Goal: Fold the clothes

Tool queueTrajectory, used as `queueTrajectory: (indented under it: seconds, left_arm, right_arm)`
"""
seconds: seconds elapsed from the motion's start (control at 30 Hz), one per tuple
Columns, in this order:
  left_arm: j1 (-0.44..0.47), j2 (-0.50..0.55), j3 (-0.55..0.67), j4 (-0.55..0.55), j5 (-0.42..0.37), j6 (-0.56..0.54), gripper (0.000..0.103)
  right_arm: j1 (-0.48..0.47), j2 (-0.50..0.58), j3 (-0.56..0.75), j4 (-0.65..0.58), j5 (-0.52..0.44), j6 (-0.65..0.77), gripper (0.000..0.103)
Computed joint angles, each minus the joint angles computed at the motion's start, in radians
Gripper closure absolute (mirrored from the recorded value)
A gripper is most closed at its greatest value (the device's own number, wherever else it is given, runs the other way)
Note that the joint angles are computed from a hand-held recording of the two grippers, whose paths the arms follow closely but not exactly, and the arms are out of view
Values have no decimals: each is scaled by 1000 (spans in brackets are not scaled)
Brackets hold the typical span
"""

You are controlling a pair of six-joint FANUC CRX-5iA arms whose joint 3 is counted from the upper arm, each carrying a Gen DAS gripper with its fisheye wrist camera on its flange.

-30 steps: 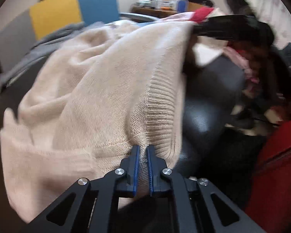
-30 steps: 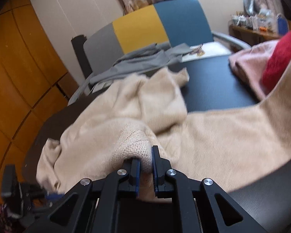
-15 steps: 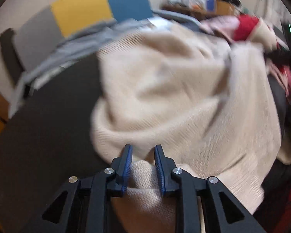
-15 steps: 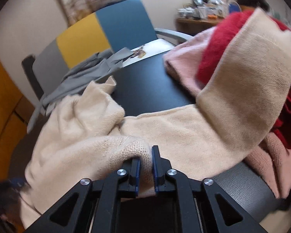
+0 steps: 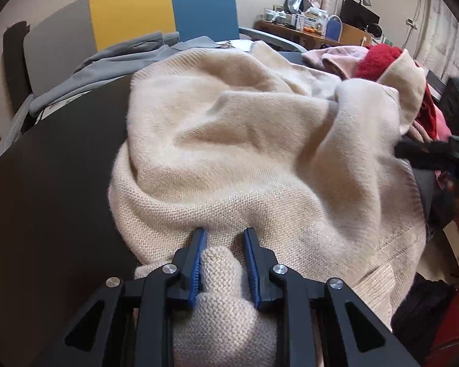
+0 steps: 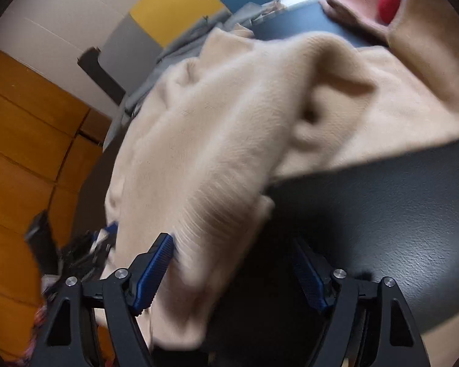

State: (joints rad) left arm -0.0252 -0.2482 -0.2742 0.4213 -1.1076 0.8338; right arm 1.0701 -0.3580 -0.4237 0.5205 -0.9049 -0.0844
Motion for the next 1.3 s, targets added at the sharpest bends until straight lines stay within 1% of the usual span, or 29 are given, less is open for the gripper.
queueTrajectory:
  seconds: [0.03,0.07,0.1,0.13,0.17,0.27,0.37,0.4,0.47,0.57,0.63,0.7,0.77,0.87,0.93,0.97,1.03,1.07,1.1,1.17,1.2,1.27,1.3]
  left_arm:
    - [-10,15,2,3,6,-8,80]
    - [-13,14,7,5,-11,-19,80]
    - [-19,20,15,4,-22,-27,80]
    - [-22,23,22,10,-33,-36,80]
    - [-24,25,28,15,-44,-45,80]
    - [-20,7,17,72,-37,-69,80]
    - [-27,-7,14,150,-18,-105,80]
    - [-36,-5,18,159,-6,-108,80]
    - [-56,4,32,205,4,-132,79]
    - [-81,16,56,262,27,-168,78]
    - [-98,29,72,310,53,-187,78]
    - [-102,39,83,370,78,-209,74]
    - [-106,57,100,424,100,-222,65]
    - [-119,116,173,435,94,-195,61]
    - [-131,173,251,433,38,-191,58]
    - [-141,200,287,428,9,-197,56]
    - [-167,279,394,413,-103,-182,53]
    - [-180,321,451,406,-159,-173,51]
    - [-195,365,512,401,-217,-163,50]
    - [-225,468,637,425,-361,-108,45]
    - [-243,516,698,428,-415,-75,44]
    - [-289,630,860,405,-538,9,34]
    - [-314,671,922,383,-588,43,33]
  right_arm:
    - [5,23,1,47,2,-19,42]
    - [1,44,10,61,5,-18,58]
    - [-8,67,30,51,-1,3,83]
    - [-18,82,49,40,-8,13,85]
    - [-15,82,54,75,-28,-6,86]
    - [28,74,66,275,-156,-49,89]
    - [87,89,106,526,-354,-1,91]
    - [95,93,121,581,-393,21,91]
    - [94,97,157,674,-439,71,91]
    - [91,97,208,777,-440,124,91]
    - [101,92,234,820,-408,158,91]
    - [116,90,263,850,-375,204,91]
    - [150,94,281,831,-389,264,91]
    - [194,92,274,749,-422,307,91]
    - [208,68,238,654,-415,277,91]
    - [207,48,210,603,-394,246,91]
    - [203,18,160,513,-349,190,91]
    - [206,9,140,487,-337,175,91]
    - [215,3,124,479,-338,172,91]
    - [235,-7,92,462,-341,167,91]
    - [244,-12,76,453,-342,164,91]
    - [264,-17,51,444,-350,164,91]
    - [276,-12,48,451,-365,173,91]
